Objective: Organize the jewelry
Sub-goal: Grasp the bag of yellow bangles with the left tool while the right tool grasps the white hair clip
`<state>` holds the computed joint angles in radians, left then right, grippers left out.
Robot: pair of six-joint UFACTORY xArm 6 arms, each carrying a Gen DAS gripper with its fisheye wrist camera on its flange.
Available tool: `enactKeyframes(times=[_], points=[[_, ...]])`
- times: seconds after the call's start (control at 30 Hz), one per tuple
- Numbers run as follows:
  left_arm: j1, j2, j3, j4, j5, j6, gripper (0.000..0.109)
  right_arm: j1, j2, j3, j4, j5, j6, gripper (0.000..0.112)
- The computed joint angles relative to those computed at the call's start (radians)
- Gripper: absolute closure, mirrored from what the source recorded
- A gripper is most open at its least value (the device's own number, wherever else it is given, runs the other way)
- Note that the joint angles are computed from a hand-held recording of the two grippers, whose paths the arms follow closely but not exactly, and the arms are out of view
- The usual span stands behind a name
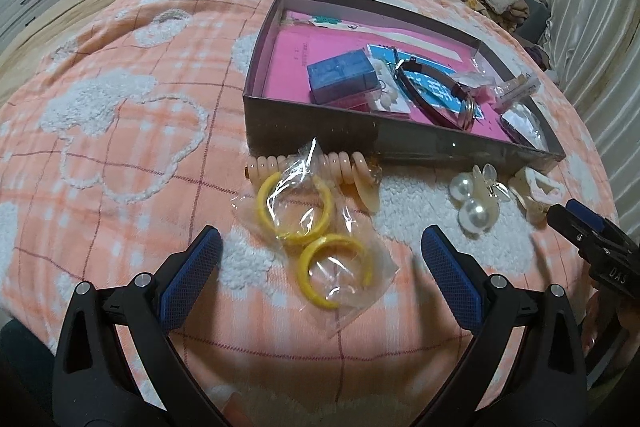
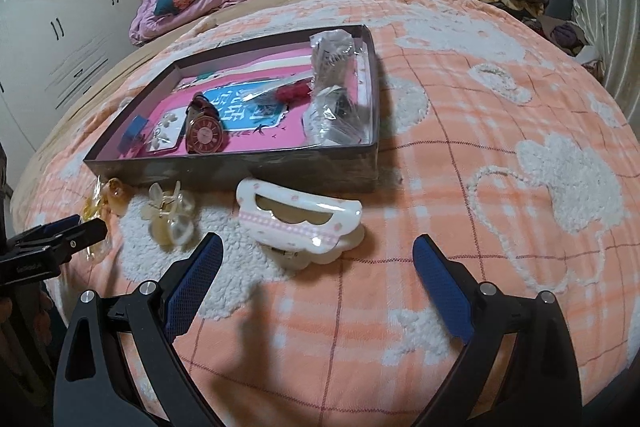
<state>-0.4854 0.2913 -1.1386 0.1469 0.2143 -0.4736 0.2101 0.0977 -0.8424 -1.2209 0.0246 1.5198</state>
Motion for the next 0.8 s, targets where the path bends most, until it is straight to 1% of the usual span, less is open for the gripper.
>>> enactKeyframes(times=[0.17,0.23,0.27,0.33,0.37,0.4,0.43,0.47,0.53,0.57,0.67,0.7,0.8], points=[[0.003,0.016,-0.012,0.041,-0.001,-0.035,0.02,-0.008,0.028,-0.021,0.02,-0.01,-0.003,0.017],[0.006,0.019,-0.016,0.087,0.005,-0.074,0.028,-0.007,0.042,-0.038,0.001,-0.009,0.025,0.017],[0.007,0.021,-0.018,0.112,0.008,-0.094,0.03,-0.005,0.051,-0.049,-0.005,-0.008,0.032,0.017],[0.009,0.024,-0.024,0.15,0.016,-0.122,0.039,0.004,0.061,-0.061,-0.003,0.004,0.028,0.017],[0.01,0.025,-0.026,0.179,0.022,-0.142,0.041,0.008,0.064,-0.067,-0.01,0.009,0.033,0.017],[0.01,0.025,-0.026,0.191,0.023,-0.148,0.046,0.012,0.072,-0.078,-0.03,0.017,0.051,0.017],[0.009,0.024,-0.025,0.19,0.025,-0.14,0.052,0.021,0.078,-0.087,-0.04,0.034,0.059,0.017],[0.007,0.024,-0.026,0.19,0.029,-0.125,0.055,0.031,0.081,-0.091,-0.031,0.054,0.053,0.018],[0.004,0.021,-0.026,0.232,0.037,-0.14,0.062,0.047,0.086,-0.099,-0.034,0.093,0.058,0.026],[0.004,0.022,-0.027,0.237,0.037,-0.139,0.063,0.05,0.088,-0.103,-0.05,0.103,0.074,0.031],[0.005,0.016,-0.019,0.224,0.031,-0.125,0.071,0.042,0.093,-0.11,-0.117,0.084,0.124,0.041],[0.007,0.013,-0.014,0.218,0.025,-0.12,0.072,0.039,0.09,-0.112,-0.157,0.079,0.16,0.041],[0.01,0.002,0.002,0.171,0.01,-0.083,0.074,0.026,0.082,-0.106,-0.209,0.052,0.206,0.042]])
